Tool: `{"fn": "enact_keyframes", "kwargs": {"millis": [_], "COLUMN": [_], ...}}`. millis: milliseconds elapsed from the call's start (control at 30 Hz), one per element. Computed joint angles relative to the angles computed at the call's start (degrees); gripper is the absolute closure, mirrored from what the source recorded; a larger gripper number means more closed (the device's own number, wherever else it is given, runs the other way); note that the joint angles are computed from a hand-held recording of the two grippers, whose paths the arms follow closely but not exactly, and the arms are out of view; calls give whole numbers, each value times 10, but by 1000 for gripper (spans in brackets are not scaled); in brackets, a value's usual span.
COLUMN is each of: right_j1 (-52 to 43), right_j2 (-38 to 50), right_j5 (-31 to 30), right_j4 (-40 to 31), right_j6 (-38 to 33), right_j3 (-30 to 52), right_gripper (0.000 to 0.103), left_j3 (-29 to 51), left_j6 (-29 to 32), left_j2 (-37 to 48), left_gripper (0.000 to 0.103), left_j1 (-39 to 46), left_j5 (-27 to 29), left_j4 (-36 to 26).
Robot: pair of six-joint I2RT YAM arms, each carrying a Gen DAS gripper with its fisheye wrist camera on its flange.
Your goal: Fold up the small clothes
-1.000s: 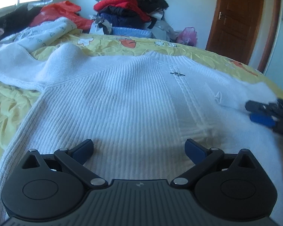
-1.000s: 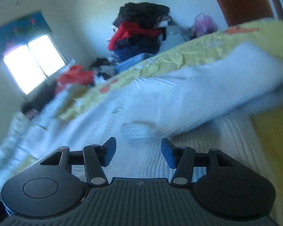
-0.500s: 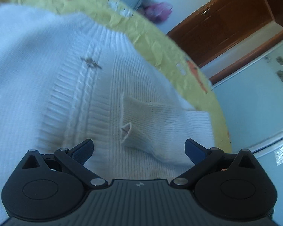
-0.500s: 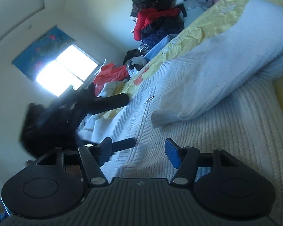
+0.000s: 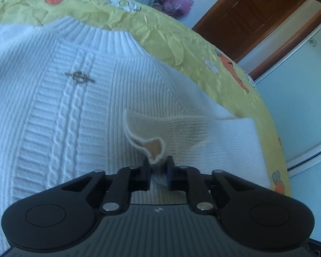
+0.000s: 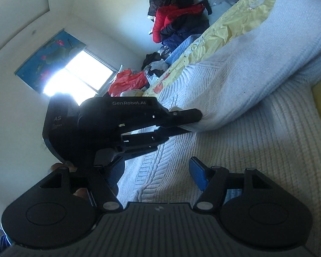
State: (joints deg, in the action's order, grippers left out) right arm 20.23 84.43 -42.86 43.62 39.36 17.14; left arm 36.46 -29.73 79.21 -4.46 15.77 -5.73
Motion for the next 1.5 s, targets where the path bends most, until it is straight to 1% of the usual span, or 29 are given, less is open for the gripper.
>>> {"fn": "enact_keyframes", "kwargs": {"millis": [167,367,467,533,633,833,967,1067,1133,1267,1333,1367,1400,1433,1467,1500], "right_j1": [-4,-3,-4,-2,-5,-6,-7,-6,-7,-6,-8,-9,-10,-10,-10,-9], "right_j2": [3,4,-1,-6,-8,-11,-10,-13,-13,-12,-11,-9,-8,-9,-8,-7], "right_j5": [0,4,6,7,5,5,5,6,5,5,1,-1,-2,-2,-2,-2], "right_j4": [4,5,-3,-9,-16,-24,-26,-32,-32,-30,-28,-27,-26,-26,-26,-25], "right_j6": [-4,-7,-13,-15,-19,-24,-26,-28,-28,-28,-27,-26,-26,-26,-27,-28], "right_j3": [-1,-2,-2,-1,1,3,5,7,7,7,7,7,7,7,7,8], "right_gripper": [32,33,33,33,33,33,32,32,32,31,31,30,30,30,30,30], "left_j3": [-2,-7,-12,-21,-27,-44,-55,-57,-60,-85,-89,-88,-84,-80,-82,-93], "left_j6": [61,152,183,204,227,264,283,287,287,284,296,308,319,331,345,358], "left_j2": [-72,-133,-129,-133,-120,-133,-146,-133,-118,-119,-124,-131,-137,-150,-172,-196], "left_gripper": [93,93,93,93,93,93,93,93,93,90,88,83,71,62,40,25], "left_j1": [9,108,149,183,242,309,327,324,311,288,292,301,314,333,360,397], "left_j5": [-68,-53,-66,-64,-44,-10,-5,-18,-39,-72,-63,-50,-38,-27,-19,-3], "left_j4": [-30,-69,-62,-59,-53,-64,-73,-69,-64,-22,-20,-31,-45,-66,-80,-75]}}
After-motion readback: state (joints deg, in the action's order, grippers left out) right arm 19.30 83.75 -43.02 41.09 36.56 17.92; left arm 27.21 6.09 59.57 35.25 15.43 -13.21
